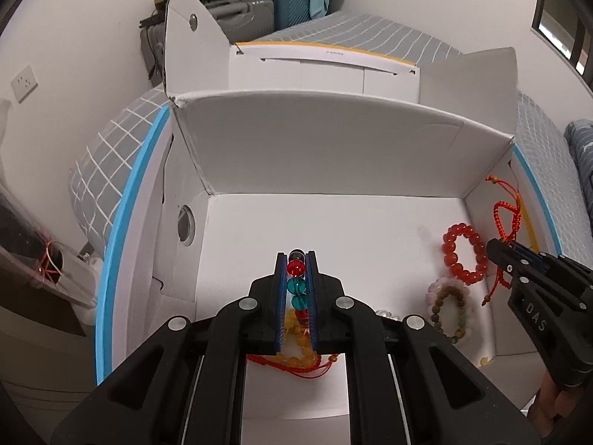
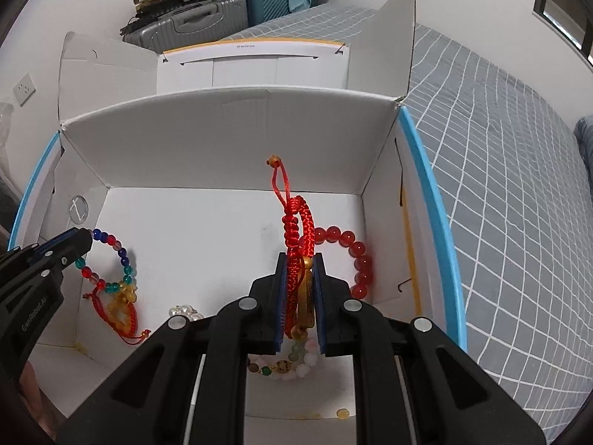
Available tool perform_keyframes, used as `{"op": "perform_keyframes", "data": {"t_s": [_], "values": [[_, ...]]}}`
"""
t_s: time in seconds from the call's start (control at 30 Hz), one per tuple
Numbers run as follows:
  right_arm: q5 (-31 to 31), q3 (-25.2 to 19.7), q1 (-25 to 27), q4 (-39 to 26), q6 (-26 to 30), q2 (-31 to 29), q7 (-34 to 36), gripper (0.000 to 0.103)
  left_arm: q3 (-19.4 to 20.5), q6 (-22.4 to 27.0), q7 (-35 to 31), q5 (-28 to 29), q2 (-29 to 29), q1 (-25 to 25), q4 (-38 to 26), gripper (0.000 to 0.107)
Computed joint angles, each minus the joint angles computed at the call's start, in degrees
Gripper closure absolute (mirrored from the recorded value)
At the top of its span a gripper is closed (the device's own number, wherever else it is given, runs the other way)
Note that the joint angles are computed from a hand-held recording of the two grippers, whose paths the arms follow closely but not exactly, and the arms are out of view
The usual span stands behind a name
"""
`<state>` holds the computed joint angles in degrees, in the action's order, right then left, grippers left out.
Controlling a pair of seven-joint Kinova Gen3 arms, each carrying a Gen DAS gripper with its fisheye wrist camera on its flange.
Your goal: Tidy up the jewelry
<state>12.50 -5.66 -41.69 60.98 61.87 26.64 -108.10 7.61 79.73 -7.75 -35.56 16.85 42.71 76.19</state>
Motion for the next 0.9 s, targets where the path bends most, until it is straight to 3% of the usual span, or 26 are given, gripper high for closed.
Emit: {"op": "perform_keyframes", "data": {"t_s": [0.23, 0.33, 0.4, 0.47, 0.57, 0.7, 0.73, 0.83, 0.9], "values": [[-0.33, 0.03, -0.11, -1.52, 1.07, 0.70, 0.61, 0.088, 0.07, 0.42, -1.34, 0.71, 0.37, -0.19, -1.21, 0.097], [0.24, 0.15, -0.42, -0.07, -0.36, -0.47, 0.31, 0.074, 0.05, 0.92, -0.98, 0.24, 0.05, 0.60, -1.51, 0.095], [0.78, 0.13, -0.60, 1.20, -1.54, -1.66, -0.08, 0.060, 0.16, 2.23, -0.46, -0.90, -0.06, 1.67, -2.42, 0.086], [1.71, 0.09, -0.90, 2.99, -3.16, -3.38, -0.72, 0.053, 0.33, 3.17, 1.29, -2.71, -0.63, 3.21, -2.75, 0.058], [2.89, -0.25, -0.78, 6.58, -6.30, -6.81, -2.16, 0.034, 0.89, 6.65, 3.81, -6.71, -0.68, 6.54, -4.01, 0.038], [6.88, -0.83, -1.39, 13.19, -11.18, -12.85, -6.12, 0.012, 1.99, 9.73, 7.49, -11.74, -1.07, 10.89, -4.09, 0.020], [8.27, -1.11, -1.50, 14.82, -12.38, -14.25, -7.51, 0.009, 2.39, 11.14, 8.49, -14.01, -1.00, 12.71, -4.00, 0.011], [12.41, -2.68, -1.75, 19.15, -14.26, -18.30, -12.12, 0.008, 2.54, 16.49, 10.04, -17.39, 0.31, 17.03, -5.63, 0.010], [13.36, -4.25, -1.02, 22.25, -15.48, -21.01, -14.04, 0.008, 3.53, 16.91, 12.01, -17.96, -0.26, 18.28, -4.63, 0.010]]}}
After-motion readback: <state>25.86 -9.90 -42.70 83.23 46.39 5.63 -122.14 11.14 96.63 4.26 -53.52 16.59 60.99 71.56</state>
